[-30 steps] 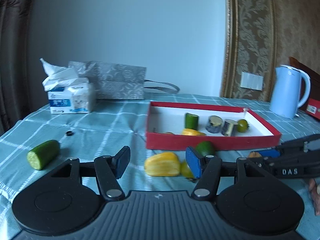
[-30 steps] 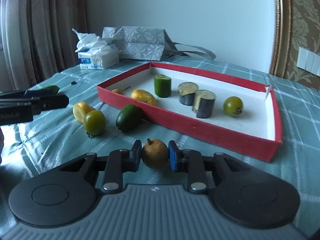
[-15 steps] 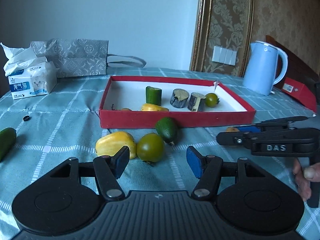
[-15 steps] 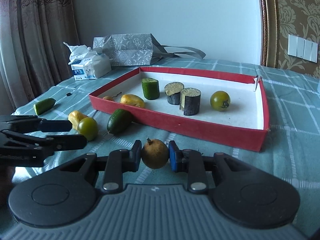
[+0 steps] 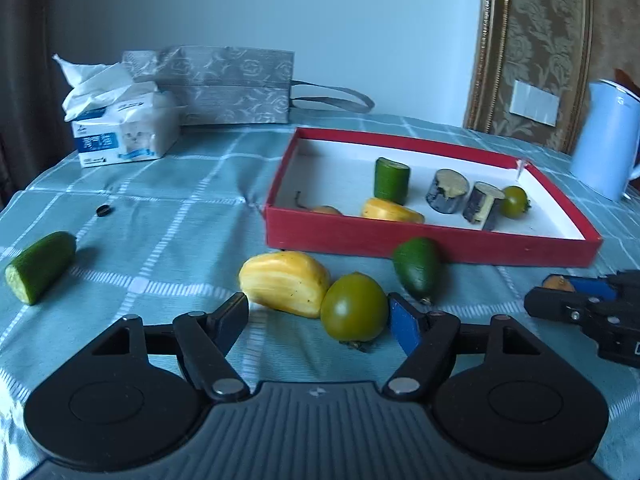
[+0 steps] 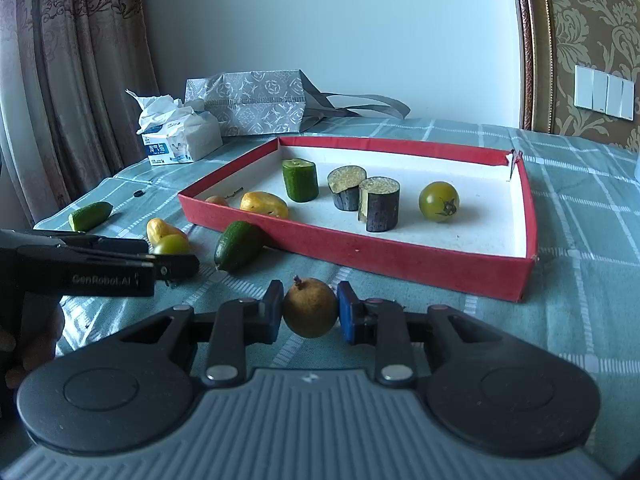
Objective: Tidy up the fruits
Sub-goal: 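Grasp the green tomato with the left tool while the right tool holds the pear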
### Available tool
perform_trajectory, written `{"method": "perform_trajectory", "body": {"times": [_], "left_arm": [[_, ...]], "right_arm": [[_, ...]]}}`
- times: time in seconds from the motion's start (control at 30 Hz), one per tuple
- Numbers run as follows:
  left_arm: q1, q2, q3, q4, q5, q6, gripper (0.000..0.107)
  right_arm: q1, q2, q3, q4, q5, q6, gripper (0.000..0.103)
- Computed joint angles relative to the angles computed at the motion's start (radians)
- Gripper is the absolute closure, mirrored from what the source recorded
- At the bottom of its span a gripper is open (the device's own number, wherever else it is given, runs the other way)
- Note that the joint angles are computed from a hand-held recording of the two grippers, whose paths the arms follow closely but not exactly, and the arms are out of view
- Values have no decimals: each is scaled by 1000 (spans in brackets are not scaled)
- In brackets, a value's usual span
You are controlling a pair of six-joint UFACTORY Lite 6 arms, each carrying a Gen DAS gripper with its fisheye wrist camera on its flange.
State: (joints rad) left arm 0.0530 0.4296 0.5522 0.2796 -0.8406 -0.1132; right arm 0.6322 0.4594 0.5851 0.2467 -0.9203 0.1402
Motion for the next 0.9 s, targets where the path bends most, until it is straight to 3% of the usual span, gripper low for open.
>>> {"method": "perform_trajectory", "body": {"times": [0.9], "left_arm": [[37,-30,-90,245,-154,2,32]], "right_arm": [[-19,1,-1,-41,2,39,75]]}}
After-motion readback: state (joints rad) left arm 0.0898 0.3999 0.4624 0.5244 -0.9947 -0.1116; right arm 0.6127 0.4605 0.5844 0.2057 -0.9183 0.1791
